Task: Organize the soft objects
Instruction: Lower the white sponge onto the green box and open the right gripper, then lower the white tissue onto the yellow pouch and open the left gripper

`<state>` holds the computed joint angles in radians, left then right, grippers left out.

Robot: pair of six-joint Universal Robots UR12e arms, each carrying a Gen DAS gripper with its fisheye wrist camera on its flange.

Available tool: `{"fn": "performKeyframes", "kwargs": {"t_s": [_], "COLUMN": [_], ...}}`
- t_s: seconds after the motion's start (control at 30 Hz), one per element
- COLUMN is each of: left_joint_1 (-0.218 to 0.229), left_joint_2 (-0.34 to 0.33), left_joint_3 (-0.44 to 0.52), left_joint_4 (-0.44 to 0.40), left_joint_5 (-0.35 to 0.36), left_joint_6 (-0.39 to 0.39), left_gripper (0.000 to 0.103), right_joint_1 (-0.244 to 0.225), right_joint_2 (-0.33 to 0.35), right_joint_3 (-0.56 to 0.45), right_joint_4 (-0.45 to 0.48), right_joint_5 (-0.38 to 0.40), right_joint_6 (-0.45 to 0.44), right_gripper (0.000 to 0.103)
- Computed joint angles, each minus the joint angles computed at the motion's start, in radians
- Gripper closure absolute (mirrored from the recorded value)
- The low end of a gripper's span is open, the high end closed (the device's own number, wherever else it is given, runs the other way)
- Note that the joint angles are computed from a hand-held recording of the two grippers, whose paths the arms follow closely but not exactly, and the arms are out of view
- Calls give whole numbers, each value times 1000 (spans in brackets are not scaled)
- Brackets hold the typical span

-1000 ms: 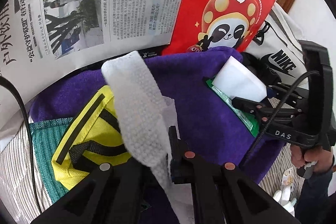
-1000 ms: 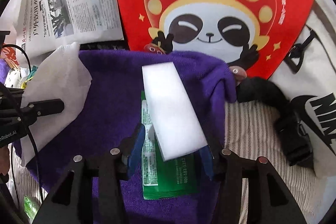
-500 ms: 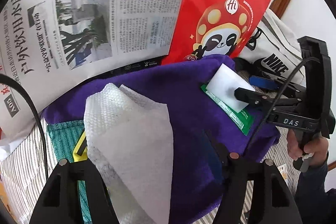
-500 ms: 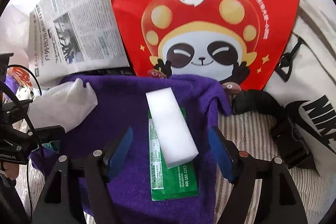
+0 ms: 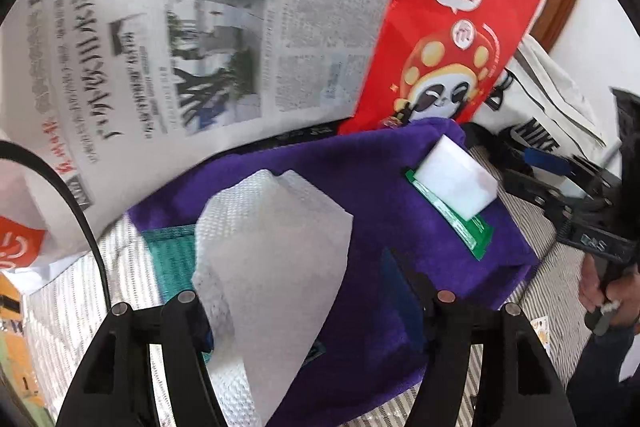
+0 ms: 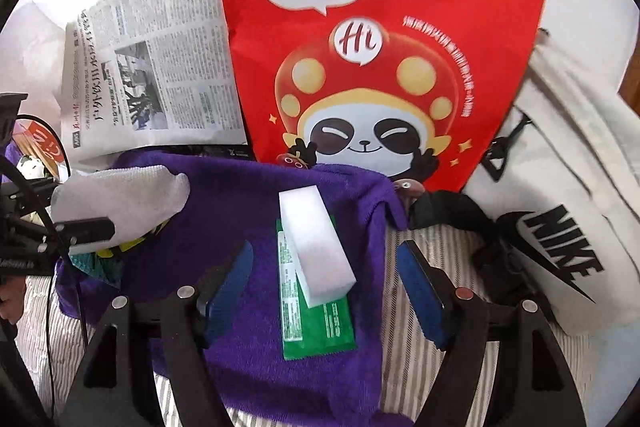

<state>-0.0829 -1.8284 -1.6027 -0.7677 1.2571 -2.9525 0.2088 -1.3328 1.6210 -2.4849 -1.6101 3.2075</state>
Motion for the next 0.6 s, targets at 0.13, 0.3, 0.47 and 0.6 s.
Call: {"fn": "performKeyframes", "kwargs": {"t_s": [0.13,0.3,0.47,0.6], "left_joint_1": [2,11,38,30], "left_joint_2": [15,26,49,76], "left_joint_3": [-10,-7,-33,-68], "left_joint_4": [13,-36,-111,-128], "left_joint_5": [26,-9,-130,-95], "left_joint_6": [-6,-9,-36,-9], "left_gripper": [37,35,32,32], "right_joint_1": [3,15,30,25], "right_joint_2": [-34,-71,-108,-127], "right_joint_3": [26,66,107,127], "right_joint_4": [16,39,35,28], "right_joint_5": [-2,-10,-33,10], "right_joint_6": [-1,-10,-31,-16], "right_gripper": [29,29,29,29]}}
